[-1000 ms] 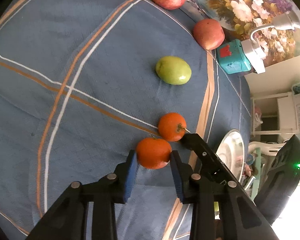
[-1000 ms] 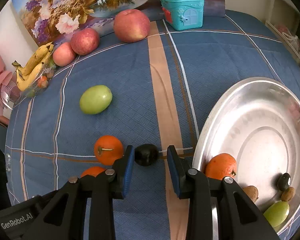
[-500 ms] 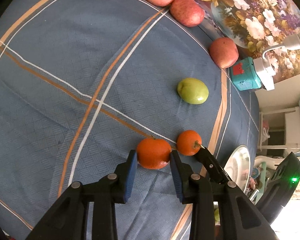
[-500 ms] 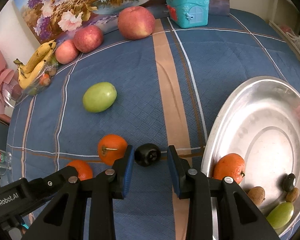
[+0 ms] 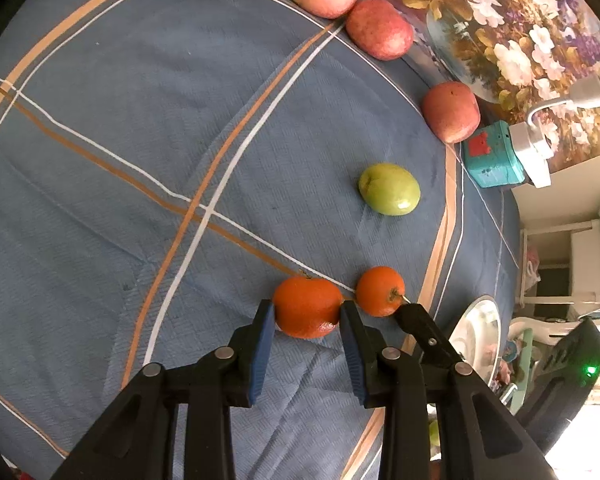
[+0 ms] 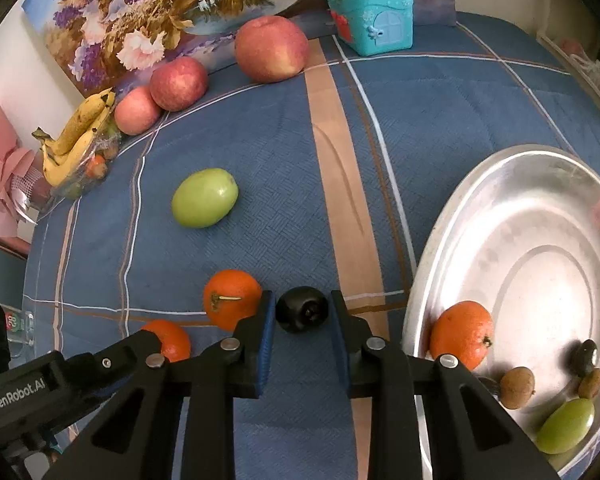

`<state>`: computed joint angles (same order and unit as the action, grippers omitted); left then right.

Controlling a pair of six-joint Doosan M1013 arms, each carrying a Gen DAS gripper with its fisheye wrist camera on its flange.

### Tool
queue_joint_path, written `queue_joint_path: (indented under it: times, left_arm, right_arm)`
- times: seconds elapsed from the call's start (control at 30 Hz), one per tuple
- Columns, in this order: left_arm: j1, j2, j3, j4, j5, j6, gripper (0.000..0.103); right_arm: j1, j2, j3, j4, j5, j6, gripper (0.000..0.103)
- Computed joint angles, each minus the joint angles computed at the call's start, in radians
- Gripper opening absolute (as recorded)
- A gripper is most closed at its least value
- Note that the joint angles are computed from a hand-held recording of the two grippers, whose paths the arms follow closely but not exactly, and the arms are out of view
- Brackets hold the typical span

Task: Organize fruits
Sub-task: 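Grasp an orange tangerine with the left tool while the right tool grasps a black plum, then lift the tangerine and plum and carry them over the steel bowl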

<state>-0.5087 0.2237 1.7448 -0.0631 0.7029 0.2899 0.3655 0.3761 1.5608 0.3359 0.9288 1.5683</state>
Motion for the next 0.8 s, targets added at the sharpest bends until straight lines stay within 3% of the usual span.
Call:
queue_joint_path:
  times: [0.8]
  left_arm:
    - [-0.032,-0.009,-0.026,0.14,0.039,-0.109,0.035]
  right_arm:
    - [-0.013,-0.056,0.007,-0.058,-0.027,0.012,0.027]
